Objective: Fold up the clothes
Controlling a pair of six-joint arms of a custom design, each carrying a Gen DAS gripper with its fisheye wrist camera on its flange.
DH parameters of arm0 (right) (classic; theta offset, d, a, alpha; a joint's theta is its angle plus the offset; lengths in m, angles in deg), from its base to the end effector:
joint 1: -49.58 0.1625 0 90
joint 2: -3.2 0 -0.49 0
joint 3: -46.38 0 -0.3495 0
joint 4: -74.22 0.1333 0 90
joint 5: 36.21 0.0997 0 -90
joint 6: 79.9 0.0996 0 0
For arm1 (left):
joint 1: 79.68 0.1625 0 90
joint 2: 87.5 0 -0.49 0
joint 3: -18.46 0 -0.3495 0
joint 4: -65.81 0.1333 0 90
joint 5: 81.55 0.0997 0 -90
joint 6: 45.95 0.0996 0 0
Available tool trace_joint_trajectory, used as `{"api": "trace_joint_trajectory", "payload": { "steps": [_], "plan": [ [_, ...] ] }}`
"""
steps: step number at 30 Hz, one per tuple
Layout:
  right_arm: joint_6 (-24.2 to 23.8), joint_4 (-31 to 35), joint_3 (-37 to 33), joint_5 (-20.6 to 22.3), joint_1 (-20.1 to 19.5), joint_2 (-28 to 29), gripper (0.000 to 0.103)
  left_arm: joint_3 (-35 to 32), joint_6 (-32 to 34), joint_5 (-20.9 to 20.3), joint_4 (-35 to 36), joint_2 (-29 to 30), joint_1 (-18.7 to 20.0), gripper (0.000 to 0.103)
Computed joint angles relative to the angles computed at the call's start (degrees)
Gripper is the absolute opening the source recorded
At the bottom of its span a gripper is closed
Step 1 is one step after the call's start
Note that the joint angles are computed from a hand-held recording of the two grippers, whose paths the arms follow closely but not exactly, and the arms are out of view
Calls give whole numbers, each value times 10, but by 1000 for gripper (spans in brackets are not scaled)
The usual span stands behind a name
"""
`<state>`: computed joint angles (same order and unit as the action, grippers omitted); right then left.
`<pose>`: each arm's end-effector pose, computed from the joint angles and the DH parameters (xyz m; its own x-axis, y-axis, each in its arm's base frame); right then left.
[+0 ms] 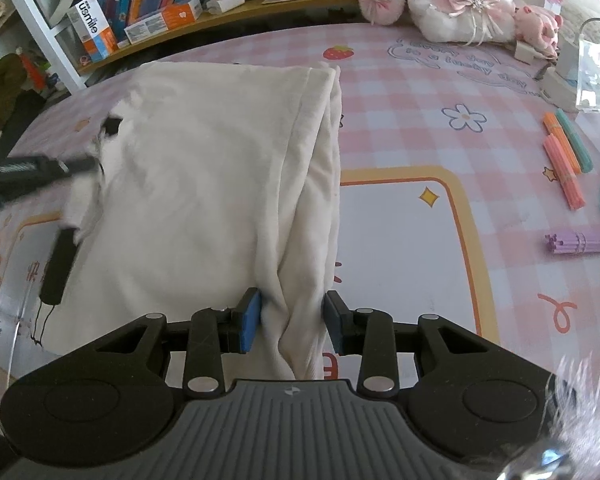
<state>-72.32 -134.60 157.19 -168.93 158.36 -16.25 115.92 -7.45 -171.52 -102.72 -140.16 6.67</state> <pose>0.2476 -0.5241 -0.0427 -0.8270 0.1700 0.5359 -0.1781 0.8249 -0.5365 0.0896 -0.6905 0.2783 -0.7481 0.5663 -0.3460 0.6627 0.6101 -0.4343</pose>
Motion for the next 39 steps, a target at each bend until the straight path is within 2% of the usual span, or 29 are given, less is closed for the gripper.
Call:
{"api": "trace_joint_trajectory", "payload": {
  "steps": [1, 4, 5, 7, 8, 11, 13, 17, 20, 26, 34, 39],
  "plan": [
    [-2, -2, 1, 2, -1, 0, 33, -7, -7, 19, 3, 6, -1, 4],
    [-6, 0, 0, 4, -1, -1, 33, -59, -79, 124, 61, 34, -9, 9],
    [-7, 0, 0, 5, -2, -1, 33, -77, -113, 130, 82, 38, -6, 8],
    [-10, 1, 0, 6, -2, -2, 33, -101, -167, 109, 107, 38, 4, 20],
    [-13, 0, 1, 7, -2, -2, 33, -107, -187, 98, 113, 33, 8, 22],
    [-20, -7, 4, 12, -4, -2, 34, -88, -169, 71, 114, 5, 14, 35],
    [-23, -11, 5, 15, -6, -2, 34, -56, -146, 68, 113, -19, 15, 51],
    [-33, -10, 7, 21, -8, -4, 35, 13, -89, 78, 98, -57, 7, 53],
    [-42, -9, 8, 25, -9, -5, 35, 65, -63, 98, 57, -75, -3, 59],
    [-60, -18, 12, 33, -13, -6, 35, 137, -83, 126, -17, -93, -16, 67],
    [-78, -32, 16, 38, -15, -4, 37, 164, -84, 158, -73, -87, -27, 68],
    [-84, -42, 18, 40, -15, -3, 37, 161, -93, 163, -74, -86, -29, 68]
  ]
}}
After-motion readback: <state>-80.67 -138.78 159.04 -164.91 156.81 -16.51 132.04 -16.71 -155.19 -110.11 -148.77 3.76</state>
